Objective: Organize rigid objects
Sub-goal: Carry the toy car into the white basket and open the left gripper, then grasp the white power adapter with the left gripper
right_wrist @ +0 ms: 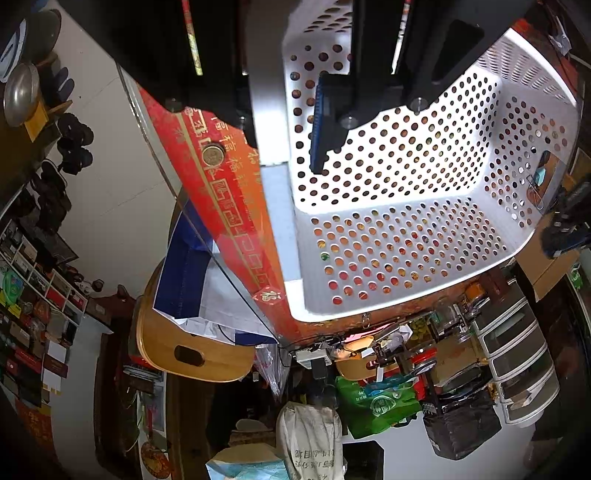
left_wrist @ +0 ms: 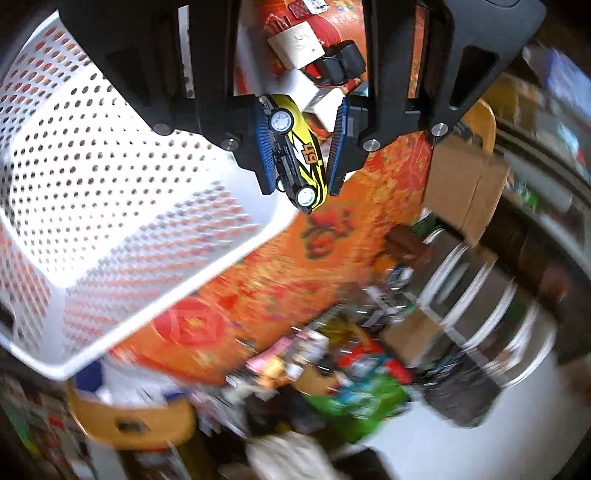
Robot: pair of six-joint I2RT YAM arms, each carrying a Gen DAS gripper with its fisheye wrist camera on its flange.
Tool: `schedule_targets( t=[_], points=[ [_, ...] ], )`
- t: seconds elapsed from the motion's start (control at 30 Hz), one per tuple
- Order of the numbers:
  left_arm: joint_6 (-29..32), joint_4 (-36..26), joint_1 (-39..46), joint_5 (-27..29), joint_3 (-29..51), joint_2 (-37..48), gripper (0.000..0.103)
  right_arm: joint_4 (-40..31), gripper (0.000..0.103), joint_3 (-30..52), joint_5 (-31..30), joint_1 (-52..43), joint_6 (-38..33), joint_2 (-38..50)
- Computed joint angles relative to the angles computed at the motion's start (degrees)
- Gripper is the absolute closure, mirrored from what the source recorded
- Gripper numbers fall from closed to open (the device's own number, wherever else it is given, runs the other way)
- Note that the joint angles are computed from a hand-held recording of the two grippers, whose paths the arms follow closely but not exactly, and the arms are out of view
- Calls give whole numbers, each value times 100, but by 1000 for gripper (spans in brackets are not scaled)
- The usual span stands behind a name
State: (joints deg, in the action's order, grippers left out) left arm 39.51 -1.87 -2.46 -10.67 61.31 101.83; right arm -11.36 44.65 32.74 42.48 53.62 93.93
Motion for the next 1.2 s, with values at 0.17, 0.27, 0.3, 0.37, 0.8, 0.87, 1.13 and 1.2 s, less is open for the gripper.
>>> schedule_targets(
  t=[0.17,0.27,0.3,0.37,0.8,0.87,1.13,1.2],
  points=[
    [312,-965,-702,-877,908,1011,77,96,90,-83,-72,-26,10,-49],
    [233,-1565,-783,-1068,1503,1583,76,151,90,-129,-123,-55,-16,-91],
    [234,-1661,-801,-1067,1625,1700,76,159,90,-140,-140,-55,-14,-102],
    [198,-1840,-798,-996,1813,1846,75,164,90,-156,-169,-62,-27,-122],
    [52,-590,1778,2476,-194,-648,0,-92,90,-10,-210,-165,-75,-81],
    [-190,-525,2745,2925,-135,-288,0,-165,90,36,-192,-165,-51,-55],
    [269,-1142,4444,3708,668,1735,3,-136,90,-40,-91,-90,96,-100],
    [400,-1001,4607,3973,506,1620,3,-208,90,11,-59,-74,95,-62]
  ],
)
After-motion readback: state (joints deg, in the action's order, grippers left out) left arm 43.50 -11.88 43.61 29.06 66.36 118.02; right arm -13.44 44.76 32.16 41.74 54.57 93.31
